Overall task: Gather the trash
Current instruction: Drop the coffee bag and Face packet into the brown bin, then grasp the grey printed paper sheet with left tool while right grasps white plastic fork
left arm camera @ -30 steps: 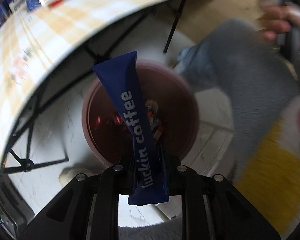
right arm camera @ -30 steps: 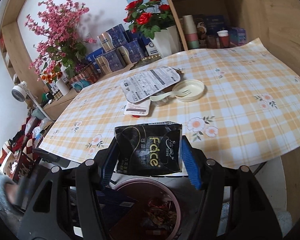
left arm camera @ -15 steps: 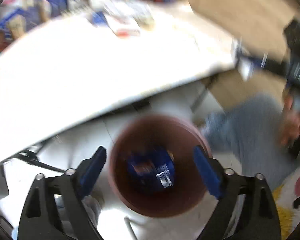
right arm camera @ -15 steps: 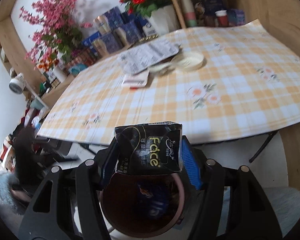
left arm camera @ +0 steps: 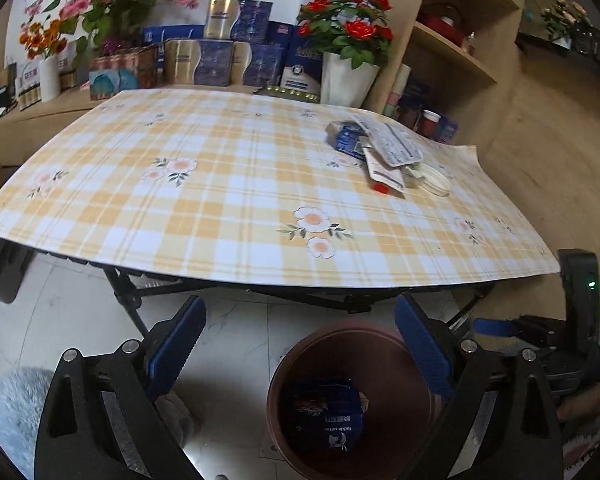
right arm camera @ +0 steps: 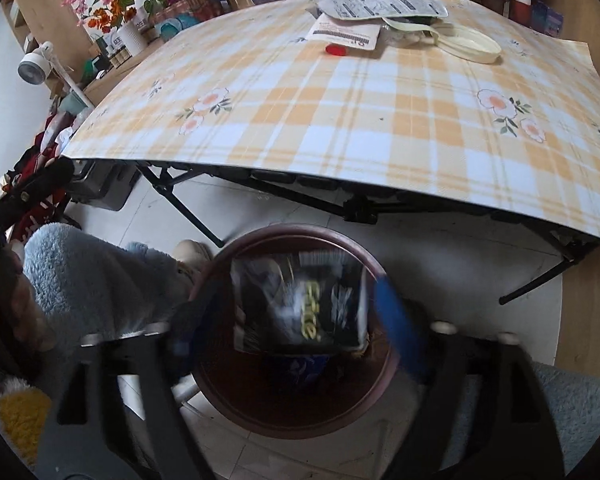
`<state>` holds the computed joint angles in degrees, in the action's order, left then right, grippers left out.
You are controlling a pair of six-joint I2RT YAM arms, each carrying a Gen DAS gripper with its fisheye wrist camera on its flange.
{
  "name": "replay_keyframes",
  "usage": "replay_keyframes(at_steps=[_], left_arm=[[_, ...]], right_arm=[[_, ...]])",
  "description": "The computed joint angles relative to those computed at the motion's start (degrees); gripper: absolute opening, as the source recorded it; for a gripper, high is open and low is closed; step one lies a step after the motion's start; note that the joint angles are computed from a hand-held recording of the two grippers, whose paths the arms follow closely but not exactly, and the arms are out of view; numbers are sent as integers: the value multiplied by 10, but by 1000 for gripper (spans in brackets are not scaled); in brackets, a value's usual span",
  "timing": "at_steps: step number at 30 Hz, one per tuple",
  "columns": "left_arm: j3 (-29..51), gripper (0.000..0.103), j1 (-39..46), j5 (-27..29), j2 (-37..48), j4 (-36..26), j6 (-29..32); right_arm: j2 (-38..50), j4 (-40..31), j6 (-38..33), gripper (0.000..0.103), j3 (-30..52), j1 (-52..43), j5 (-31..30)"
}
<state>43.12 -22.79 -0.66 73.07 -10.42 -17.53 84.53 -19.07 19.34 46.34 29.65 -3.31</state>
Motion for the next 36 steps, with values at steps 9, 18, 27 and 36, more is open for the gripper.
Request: replay_keyframes(at_steps=[9,18,27,36], left_arm=[[-13,93,-10,-22,6,23,-7],[22,93,5,2,45,9,-1],[227,77,32,115,198,-47,3],[681,67,36,205,526,-170,-74]], right_arm=[[-56,7,-16,97,3,-51,61],[-39,23,-24,97,38,-140,64],[35,50,-40,97,93,-188,48],[121,53,-52,97,171,-193,52]])
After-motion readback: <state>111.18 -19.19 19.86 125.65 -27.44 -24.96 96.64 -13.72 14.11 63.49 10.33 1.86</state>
